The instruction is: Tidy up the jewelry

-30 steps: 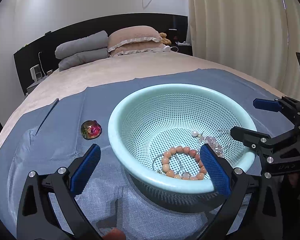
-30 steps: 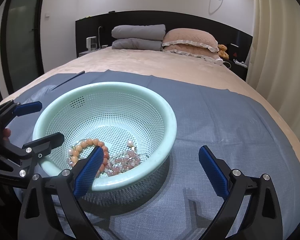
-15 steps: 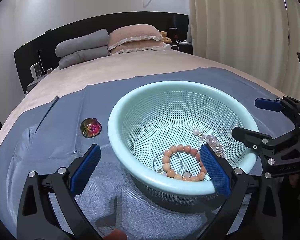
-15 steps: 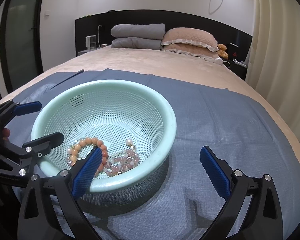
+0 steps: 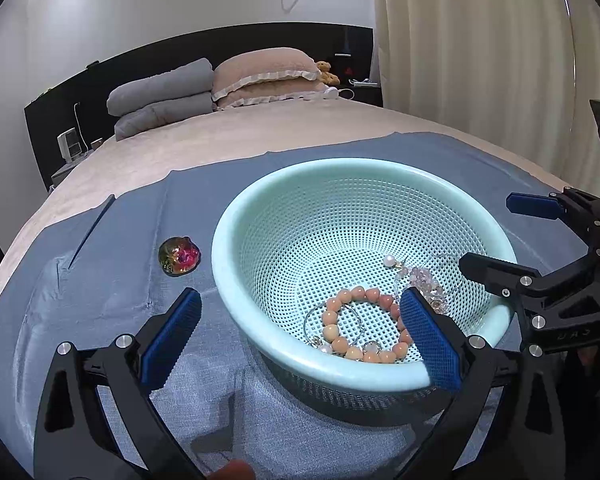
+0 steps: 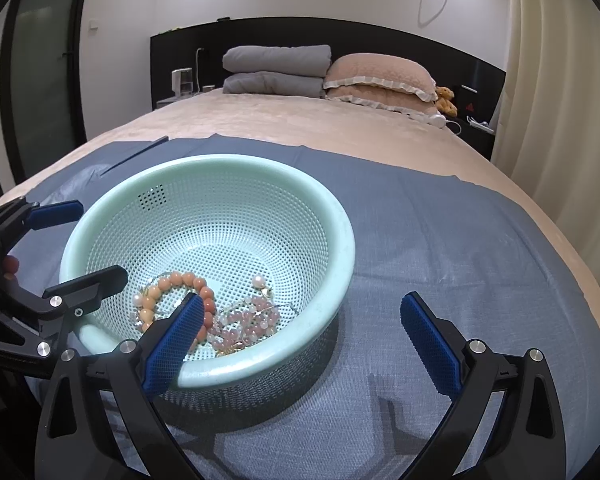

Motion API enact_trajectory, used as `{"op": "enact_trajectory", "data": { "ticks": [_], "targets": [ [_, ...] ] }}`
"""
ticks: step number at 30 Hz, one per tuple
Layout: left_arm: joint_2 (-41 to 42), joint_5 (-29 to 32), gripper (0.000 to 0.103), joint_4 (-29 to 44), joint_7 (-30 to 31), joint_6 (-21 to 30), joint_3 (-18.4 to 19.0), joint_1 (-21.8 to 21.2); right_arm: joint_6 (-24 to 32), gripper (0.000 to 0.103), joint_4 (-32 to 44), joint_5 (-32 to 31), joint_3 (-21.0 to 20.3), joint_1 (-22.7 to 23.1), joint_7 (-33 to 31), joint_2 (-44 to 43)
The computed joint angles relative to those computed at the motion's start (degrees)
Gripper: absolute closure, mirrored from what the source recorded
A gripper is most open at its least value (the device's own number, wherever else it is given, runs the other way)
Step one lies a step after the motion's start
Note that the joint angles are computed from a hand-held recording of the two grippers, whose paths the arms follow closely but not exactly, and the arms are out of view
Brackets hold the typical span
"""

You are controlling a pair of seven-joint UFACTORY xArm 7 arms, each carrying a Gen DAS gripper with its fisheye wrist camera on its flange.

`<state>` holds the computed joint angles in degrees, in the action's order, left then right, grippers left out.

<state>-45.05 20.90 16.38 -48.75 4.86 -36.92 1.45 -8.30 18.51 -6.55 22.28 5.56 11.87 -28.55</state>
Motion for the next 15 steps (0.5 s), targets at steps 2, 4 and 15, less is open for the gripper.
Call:
{"op": "enact_trajectory", "data": {
  "ticks": [2, 4, 15],
  "targets": [
    [0.2, 0.0, 0.006, 0.1, 0.1, 0.0, 0.1, -0.1, 0.0, 0.008, 0.0, 0.0, 0.0, 0.0, 0.1, 0.1],
    [0.2, 0.0, 0.006, 0.0, 0.1, 0.0, 0.4, -0.4, 0.2, 0.008, 0.1, 0.0, 0.1, 0.0, 0.2, 0.2],
    [0.5, 0.1, 0.006, 0.2, 0.4, 0.3, 0.8, -0.6, 0.5, 0.008, 0.4, -0.3, 0.7, -0.5, 0.7, 0.2]
  ]
}}
